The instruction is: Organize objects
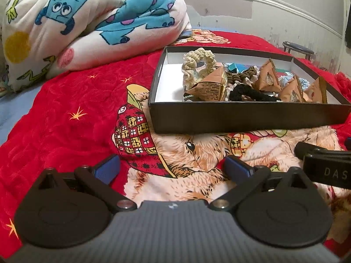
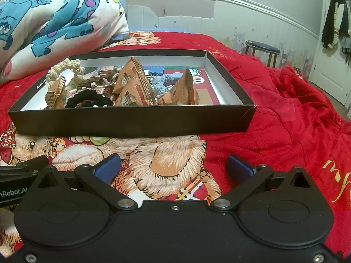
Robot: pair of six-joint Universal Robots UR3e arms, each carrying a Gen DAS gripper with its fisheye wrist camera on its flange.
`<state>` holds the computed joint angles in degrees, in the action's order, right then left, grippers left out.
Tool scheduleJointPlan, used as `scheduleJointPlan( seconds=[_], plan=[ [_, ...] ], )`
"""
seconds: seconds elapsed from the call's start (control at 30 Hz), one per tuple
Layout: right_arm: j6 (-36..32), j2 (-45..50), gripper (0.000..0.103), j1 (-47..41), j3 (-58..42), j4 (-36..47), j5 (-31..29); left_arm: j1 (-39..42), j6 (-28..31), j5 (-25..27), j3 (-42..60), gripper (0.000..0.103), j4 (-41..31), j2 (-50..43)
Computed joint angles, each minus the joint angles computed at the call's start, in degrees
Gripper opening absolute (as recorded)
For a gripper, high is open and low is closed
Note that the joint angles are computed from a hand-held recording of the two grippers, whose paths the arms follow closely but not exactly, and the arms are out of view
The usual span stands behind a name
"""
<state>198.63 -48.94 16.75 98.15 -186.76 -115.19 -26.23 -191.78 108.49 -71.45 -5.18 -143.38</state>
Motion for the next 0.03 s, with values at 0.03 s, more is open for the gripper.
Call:
scheduleJointPlan(
  seconds=[0.03],
  plan=[
    [0.0, 0.0, 0.103, 0.0, 0.0, 0.0, 0.0, 0.0, -0.1, 0.0, 0.0, 0.103, 0.0, 0.0]
  ],
)
